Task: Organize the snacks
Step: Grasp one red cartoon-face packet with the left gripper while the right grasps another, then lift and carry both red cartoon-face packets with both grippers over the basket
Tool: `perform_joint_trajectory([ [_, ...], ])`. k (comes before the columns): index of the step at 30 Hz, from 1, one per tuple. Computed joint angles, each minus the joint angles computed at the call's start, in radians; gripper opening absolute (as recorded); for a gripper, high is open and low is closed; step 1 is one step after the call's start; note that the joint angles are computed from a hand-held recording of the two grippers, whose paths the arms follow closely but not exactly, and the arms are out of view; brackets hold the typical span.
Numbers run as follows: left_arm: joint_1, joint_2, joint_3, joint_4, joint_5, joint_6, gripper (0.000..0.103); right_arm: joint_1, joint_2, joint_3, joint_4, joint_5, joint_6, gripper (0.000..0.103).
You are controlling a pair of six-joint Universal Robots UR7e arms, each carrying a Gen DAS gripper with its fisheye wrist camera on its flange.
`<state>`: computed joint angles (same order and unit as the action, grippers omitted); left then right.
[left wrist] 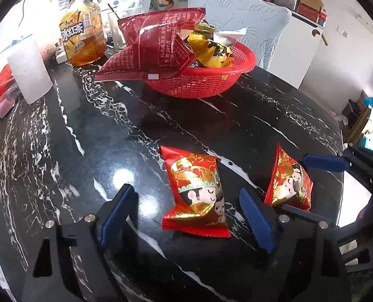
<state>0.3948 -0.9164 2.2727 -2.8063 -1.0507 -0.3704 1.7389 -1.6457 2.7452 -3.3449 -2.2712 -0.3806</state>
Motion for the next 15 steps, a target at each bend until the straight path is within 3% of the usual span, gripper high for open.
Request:
perform_joint_trajectory([
  [4, 0.006, 0.001, 0.001, -0.013, -0.002, 0.008, 0.085, -0.009, 0.020, -0.001, -0.033, 0.013, -0.045, 0.074],
  [5, 0.004, 0.003, -0.001, -0.009, 0.004, 0.005, 0.084, -0.008, 0.027, 0.000, -0.046, 0.013, -0.052, 0.068],
  [6, -0.001, 0.006, -0.005, 0.001, 0.018, -0.001, 0.073, -0.006, 0.040, 0.001, -0.071, 0.011, -0.063, 0.057],
  [7, -0.008, 0.008, -0.005, 0.002, 0.039, -0.002, 0.050, -0.003, 0.053, 0.002, -0.093, 0.006, -0.075, 0.050],
  [8, -0.005, 0.005, -0.010, 0.002, 0.027, -0.004, 0.040, -0.005, 0.049, 0.003, -0.092, 0.017, -0.080, 0.038],
  [9, -0.006, 0.006, -0.019, 0.025, 0.036, -0.020, 0.037, -0.002, 0.050, 0.001, -0.090, 0.016, -0.079, 0.037],
  [15, -0.001, 0.008, -0.025, 0.018, 0.013, -0.027, 0.036, -0.021, 0.038, 0.007, -0.101, 0.045, -0.071, 0.033],
])
